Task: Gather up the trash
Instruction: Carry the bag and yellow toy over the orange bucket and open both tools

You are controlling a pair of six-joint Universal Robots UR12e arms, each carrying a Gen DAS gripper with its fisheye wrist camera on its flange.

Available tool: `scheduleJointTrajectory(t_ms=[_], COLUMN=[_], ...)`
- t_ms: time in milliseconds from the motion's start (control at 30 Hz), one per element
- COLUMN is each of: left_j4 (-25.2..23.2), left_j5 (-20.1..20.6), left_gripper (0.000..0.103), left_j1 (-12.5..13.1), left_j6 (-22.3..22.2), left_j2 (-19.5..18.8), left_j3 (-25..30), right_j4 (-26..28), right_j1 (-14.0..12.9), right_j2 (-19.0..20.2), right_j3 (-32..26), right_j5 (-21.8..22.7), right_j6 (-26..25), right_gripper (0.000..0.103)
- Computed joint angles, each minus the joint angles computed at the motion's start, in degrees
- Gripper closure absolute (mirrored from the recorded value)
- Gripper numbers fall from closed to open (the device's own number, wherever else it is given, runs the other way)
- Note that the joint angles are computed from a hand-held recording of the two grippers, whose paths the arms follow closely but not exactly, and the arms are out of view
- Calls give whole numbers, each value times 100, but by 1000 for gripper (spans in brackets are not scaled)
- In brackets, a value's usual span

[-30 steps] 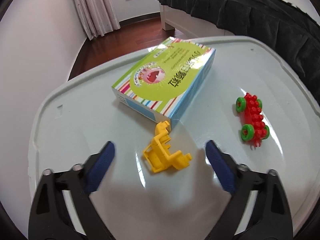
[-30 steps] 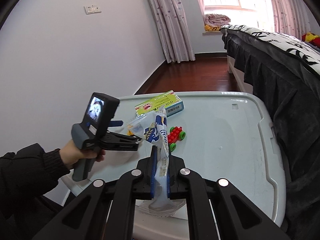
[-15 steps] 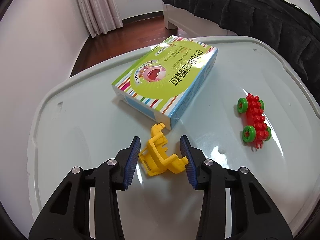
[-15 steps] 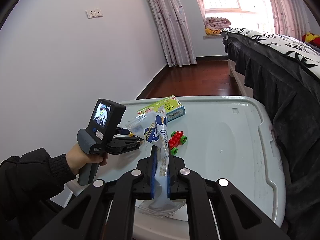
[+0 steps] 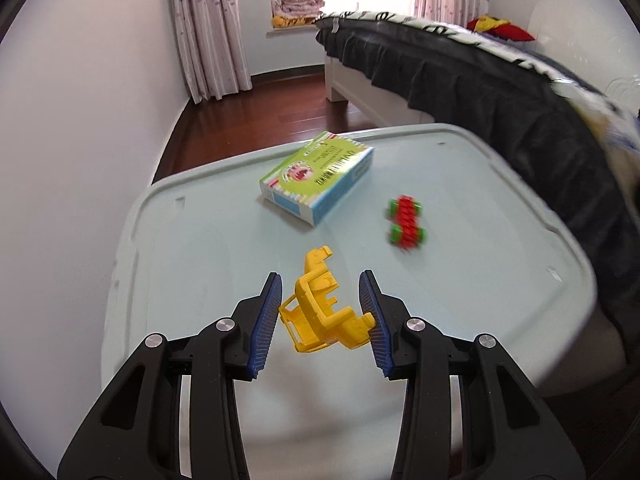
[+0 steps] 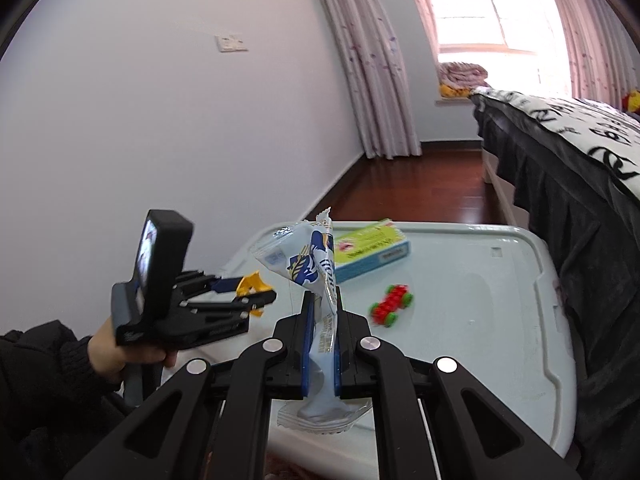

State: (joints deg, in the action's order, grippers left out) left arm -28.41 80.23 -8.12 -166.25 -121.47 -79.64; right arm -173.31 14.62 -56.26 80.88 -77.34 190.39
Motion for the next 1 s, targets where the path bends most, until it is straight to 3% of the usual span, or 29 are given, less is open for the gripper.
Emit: scheduleJointTrajectory(t_ms=[167, 433, 600, 633, 667, 800, 1000], left_j4=[294, 439, 368, 376, 327, 55, 48], left_j5=[-23, -72, 69, 127, 131, 76, 93], left_gripper=[64, 64, 64, 67, 77, 77, 77], left_j1=[3, 22, -8, -27, -29, -42, -83], left_j6=[24, 15, -107, -111, -97, -91, -34], left_j2=[700, 1429, 1550, 1548, 1545, 1525, 1530], left_j3=[-961, -2142, -2488, -2548, -2578, -2627, -2639], right_j4=[-201, -34, 67, 91, 145, 375, 422], right_j1=[128, 372, 481, 503, 519, 541, 552], right_j2=[-266, -609, -619, -609, -597, -558, -546], right_j3=[429, 1204, 1456, 1488, 1510, 1503, 1478], right_j5=[236, 376, 364, 336, 321, 342, 349], right_j6=[-118, -11, 236, 252, 280, 268, 174], right_gripper=[96, 96, 96, 96, 96, 96, 96])
